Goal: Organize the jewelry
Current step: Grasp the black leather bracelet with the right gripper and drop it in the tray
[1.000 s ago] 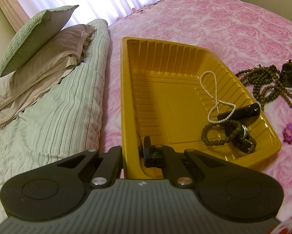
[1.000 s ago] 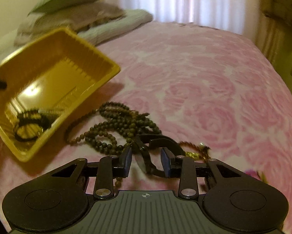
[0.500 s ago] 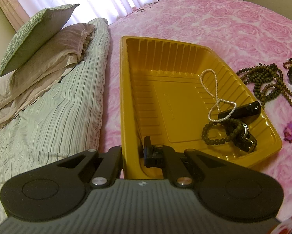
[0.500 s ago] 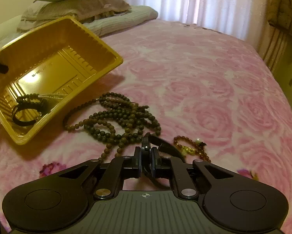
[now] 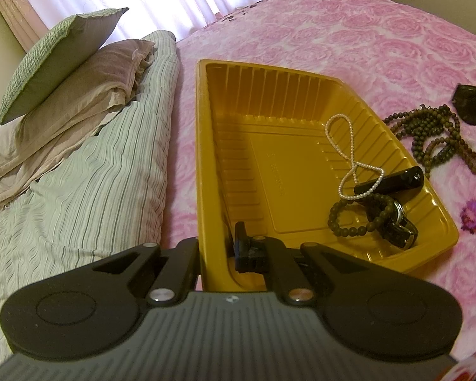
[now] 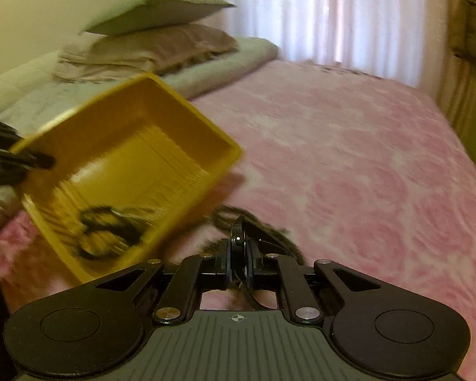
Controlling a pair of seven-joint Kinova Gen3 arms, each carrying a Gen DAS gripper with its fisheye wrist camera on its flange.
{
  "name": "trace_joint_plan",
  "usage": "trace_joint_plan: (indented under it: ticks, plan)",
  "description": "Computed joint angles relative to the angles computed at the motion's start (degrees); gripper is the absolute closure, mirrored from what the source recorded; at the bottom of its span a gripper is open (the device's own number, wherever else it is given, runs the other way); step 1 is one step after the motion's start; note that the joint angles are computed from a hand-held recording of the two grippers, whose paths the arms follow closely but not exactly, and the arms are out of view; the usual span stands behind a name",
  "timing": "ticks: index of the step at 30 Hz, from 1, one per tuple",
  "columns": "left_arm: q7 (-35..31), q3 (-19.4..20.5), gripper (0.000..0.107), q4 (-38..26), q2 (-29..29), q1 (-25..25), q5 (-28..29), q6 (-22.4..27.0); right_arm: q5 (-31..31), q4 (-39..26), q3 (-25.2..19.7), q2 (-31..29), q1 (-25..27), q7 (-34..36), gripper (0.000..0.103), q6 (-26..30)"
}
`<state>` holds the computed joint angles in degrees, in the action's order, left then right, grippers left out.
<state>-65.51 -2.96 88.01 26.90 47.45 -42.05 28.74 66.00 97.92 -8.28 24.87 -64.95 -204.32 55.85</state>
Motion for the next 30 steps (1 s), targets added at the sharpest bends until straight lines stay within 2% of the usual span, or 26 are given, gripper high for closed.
trace_joint_plan:
  ticks: [6, 13, 20, 30]
  plan:
    - [-0.5, 0.2, 0.104, -0.1, 0.0, -0.2, 0.3, 0.0, 2.2, -5.0, 1.1, 2.1, 2.8, 3.7, 0.094, -9.1]
    - [-0.7, 0.1, 0.104, 0.0, -0.1, -0.3, 0.6, -0.4, -2.5, -11.8, 4.0, 6.2, 4.1, 12.3, 0.094, -15.6]
    - [-1.3, 0.1, 0.104, 0.1, 0.0, -0.7, 1.4, -1.1, -7.3, -14.7, 7.7, 7.9, 2.7, 17.4, 0.094, -17.4]
    - [-1.7, -0.3, 0.104, 0.3, -0.1, -0.7, 1.9, -1.7, -10.4, -15.1, 11.0, 8.2, 0.8, 19.5, 0.094, -19.1]
